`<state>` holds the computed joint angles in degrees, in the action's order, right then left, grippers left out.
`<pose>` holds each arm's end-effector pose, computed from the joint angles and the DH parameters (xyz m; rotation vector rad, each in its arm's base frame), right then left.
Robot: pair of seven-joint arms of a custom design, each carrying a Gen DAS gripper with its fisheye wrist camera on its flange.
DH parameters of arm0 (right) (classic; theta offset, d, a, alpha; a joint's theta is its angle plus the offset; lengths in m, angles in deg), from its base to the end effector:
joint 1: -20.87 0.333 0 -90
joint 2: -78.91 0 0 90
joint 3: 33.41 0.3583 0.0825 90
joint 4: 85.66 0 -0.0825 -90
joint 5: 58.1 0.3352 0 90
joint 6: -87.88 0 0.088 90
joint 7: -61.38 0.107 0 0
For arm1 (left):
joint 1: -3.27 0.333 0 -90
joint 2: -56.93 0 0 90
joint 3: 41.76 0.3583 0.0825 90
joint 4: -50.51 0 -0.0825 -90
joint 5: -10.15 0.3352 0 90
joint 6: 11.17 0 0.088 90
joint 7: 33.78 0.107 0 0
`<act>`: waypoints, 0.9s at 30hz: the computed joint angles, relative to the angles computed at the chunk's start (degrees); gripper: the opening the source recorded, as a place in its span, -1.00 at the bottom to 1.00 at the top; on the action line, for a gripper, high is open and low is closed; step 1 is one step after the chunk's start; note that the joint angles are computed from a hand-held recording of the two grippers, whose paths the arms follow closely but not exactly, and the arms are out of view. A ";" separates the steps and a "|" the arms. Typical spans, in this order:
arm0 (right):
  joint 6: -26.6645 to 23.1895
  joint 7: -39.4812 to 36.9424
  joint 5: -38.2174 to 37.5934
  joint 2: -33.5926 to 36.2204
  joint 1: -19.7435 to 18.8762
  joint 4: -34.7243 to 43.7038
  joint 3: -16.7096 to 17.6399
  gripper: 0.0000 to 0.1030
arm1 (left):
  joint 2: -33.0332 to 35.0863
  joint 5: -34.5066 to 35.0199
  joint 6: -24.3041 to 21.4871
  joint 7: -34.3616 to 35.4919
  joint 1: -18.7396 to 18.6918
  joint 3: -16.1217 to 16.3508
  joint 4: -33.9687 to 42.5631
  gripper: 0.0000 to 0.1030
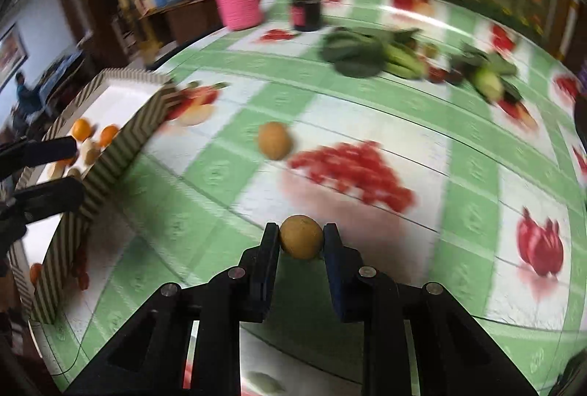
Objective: Organize fruits
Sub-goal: 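Close the left tool on another brown kiwi while the right tool grasps a tan round fruit, then carry the kiwi into the tray and open the left tool while the right tool releases its fruit there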
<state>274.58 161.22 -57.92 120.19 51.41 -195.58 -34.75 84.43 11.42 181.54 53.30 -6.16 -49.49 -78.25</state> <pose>0.5801 0.3270 0.2579 -2.0968 1.4739 -0.3680 0.5590 -0.1676 0.3077 -1.6785 2.1302 -0.7803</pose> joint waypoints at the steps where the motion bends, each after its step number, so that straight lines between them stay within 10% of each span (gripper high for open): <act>1: 0.48 0.00 0.09 -0.15 -0.67 -0.48 0.39 -0.51 | 1.10 0.14 -1.94 -0.03 -0.15 -0.49 2.28 0.45; 14: 6.52 -1.00 -1.51 0.16 -10.96 -3.45 9.78 -0.51 | 13.28 1.32 -14.61 -3.07 -6.04 2.42 23.48 0.45; 19: 6.94 -0.91 -2.86 1.09 -14.37 -3.33 12.92 -0.51 | 15.84 2.89 -16.83 -3.95 -6.67 3.22 26.71 -0.44; 27: 6.98 -0.20 -3.49 1.16 -14.73 -3.28 13.21 -0.51 | 14.59 3.34 -15.57 -3.86 -4.56 1.29 24.33 -0.53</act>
